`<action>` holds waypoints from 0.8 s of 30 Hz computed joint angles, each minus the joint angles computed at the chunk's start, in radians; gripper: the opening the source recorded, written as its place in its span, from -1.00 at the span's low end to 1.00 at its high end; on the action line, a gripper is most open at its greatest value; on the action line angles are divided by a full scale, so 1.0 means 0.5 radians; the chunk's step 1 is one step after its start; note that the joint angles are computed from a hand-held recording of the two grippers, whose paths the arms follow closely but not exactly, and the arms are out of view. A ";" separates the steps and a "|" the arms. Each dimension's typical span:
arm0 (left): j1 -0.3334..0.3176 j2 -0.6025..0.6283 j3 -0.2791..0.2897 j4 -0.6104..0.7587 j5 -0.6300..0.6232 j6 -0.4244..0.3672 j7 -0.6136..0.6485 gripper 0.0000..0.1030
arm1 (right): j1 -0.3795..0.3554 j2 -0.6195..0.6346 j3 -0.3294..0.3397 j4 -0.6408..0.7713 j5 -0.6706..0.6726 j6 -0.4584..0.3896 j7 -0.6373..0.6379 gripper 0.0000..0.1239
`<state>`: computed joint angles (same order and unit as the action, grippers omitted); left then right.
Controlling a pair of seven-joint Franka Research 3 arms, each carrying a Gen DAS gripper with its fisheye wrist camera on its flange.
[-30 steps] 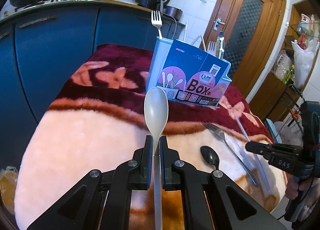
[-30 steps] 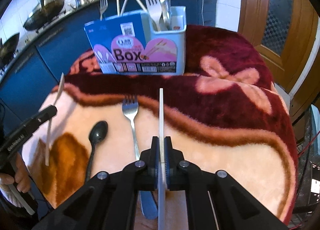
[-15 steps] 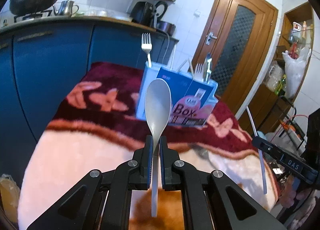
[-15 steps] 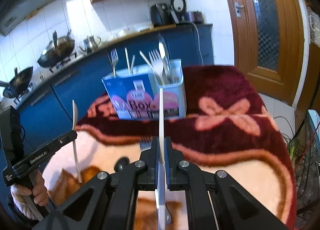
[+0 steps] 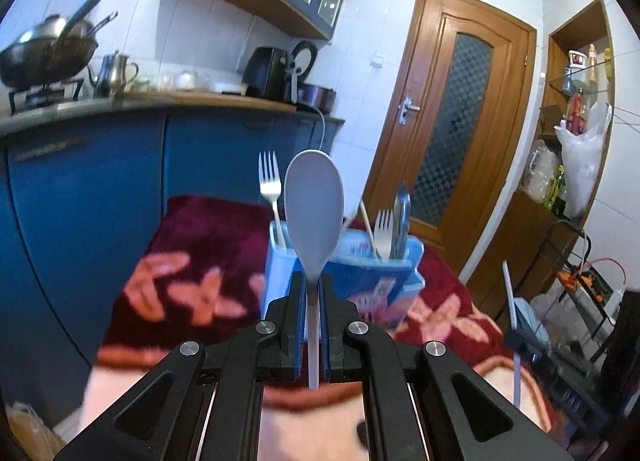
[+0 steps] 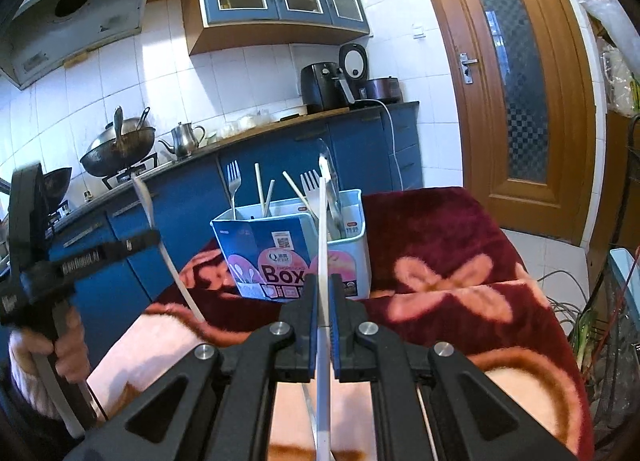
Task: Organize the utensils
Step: 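Lift the spoon and chopstick and carry them over the holder with both tools, then lower the spoon and chopstick into the holder and open both tools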
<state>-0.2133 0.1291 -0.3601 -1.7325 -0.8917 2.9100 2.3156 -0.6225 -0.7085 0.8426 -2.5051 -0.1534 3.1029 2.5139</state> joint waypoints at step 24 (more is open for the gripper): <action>-0.234 0.805 0.146 0.969 1.316 0.128 -1.101 -0.89 | -0.060 0.089 -0.021 -0.046 0.084 0.065 -0.042 -0.90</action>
